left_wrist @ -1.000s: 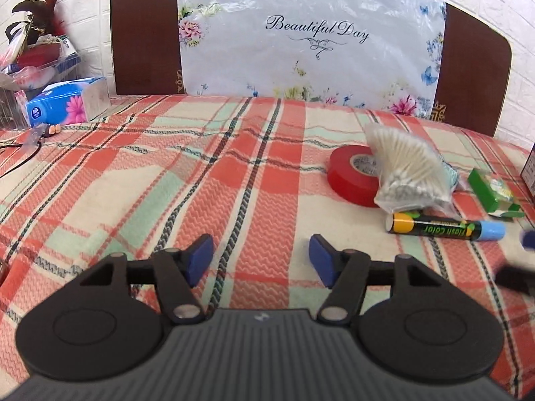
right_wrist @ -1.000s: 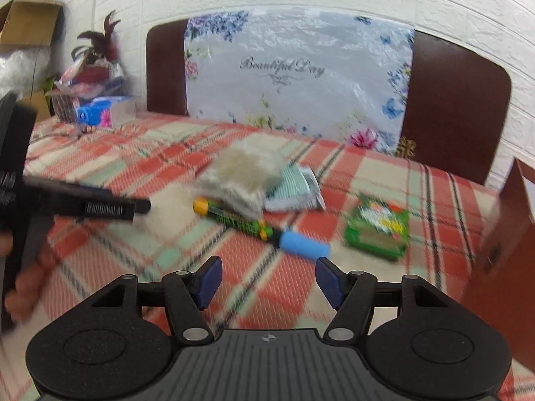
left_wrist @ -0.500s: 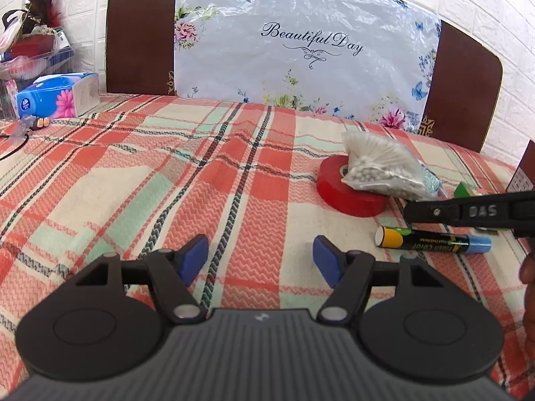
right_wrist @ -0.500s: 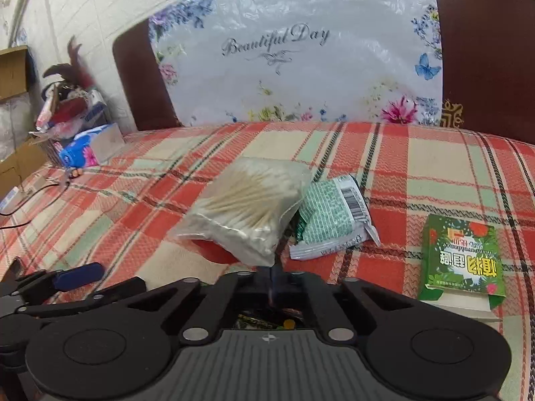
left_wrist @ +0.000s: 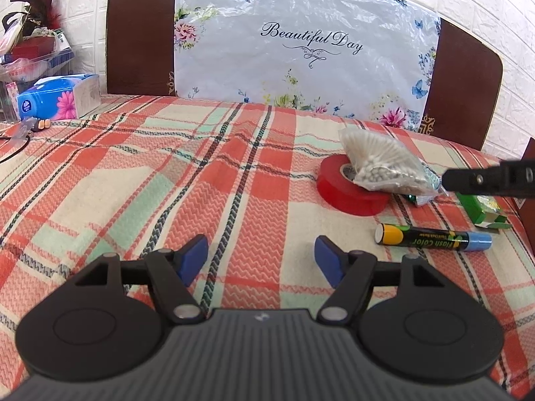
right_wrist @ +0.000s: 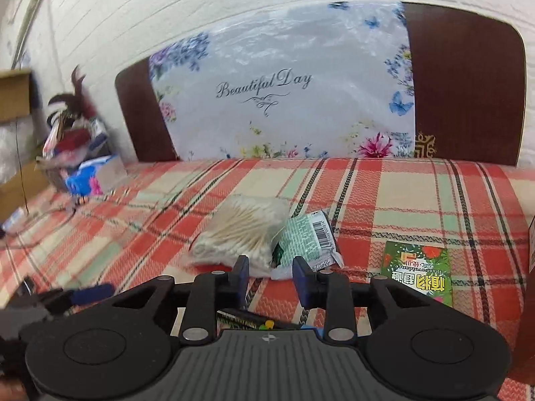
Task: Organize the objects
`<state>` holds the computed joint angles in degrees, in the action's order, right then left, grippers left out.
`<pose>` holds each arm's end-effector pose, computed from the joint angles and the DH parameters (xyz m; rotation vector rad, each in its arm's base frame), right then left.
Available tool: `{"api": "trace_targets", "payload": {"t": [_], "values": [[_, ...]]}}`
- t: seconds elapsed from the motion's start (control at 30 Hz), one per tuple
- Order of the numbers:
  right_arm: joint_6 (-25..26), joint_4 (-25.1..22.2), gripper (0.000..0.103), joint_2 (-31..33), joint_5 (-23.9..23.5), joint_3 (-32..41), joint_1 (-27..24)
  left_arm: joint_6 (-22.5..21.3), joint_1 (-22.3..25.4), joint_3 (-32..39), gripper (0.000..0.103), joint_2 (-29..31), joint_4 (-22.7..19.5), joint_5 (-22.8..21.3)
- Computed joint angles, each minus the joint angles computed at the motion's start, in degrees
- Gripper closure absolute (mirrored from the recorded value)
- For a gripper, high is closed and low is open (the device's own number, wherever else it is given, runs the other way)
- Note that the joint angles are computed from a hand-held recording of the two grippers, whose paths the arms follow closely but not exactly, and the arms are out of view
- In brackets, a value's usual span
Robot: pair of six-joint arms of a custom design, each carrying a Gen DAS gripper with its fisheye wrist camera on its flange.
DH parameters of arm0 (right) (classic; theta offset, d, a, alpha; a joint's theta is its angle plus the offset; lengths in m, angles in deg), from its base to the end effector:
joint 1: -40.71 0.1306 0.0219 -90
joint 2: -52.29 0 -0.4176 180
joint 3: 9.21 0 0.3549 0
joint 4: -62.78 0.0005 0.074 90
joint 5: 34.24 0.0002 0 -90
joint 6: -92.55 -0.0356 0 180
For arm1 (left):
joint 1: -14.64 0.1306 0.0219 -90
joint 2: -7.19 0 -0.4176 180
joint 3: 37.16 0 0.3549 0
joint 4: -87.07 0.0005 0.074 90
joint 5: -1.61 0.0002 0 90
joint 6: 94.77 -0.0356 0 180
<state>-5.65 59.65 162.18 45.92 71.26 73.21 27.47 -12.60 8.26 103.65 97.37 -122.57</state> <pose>0.4735 0.3083 0.2901 -0.5612 2.1164 0.5934 0.3381 -0.1522 0.2019 -0.3913 2.1063 0.0838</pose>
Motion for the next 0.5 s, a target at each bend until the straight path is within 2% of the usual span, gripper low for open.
{"api": "trace_targets", "payload": {"t": [0.23,0.27,0.3,0.4,0.5], "values": [[-1.62,-4.56,0.072,4.77,-1.28,6.25,0.91,0.33,0.37,-0.35,0.03,-0.09,1.1,0.9],[-1.61,-5.53,0.077,5.38,-2.01,6.99,0.97,0.31,0.49,-0.39,0.03,-0.11,1.25,1.08],[-1.52,-6.12,0.092,5.59,-2.2,7.26,1.11,0.33,0.55,-0.44,0.03,-0.12,1.39,1.19],[-0.16,-4.05,0.101,3.98,-2.27,5.16,1.71,0.38,0.85,-0.65,0.03,-0.19,1.93,1.61],[3.59,-1.21,0.102,0.91,-2.44,1.81,2.34,0.59,1.19,-0.94,0.03,-0.38,2.54,2.24]]}}
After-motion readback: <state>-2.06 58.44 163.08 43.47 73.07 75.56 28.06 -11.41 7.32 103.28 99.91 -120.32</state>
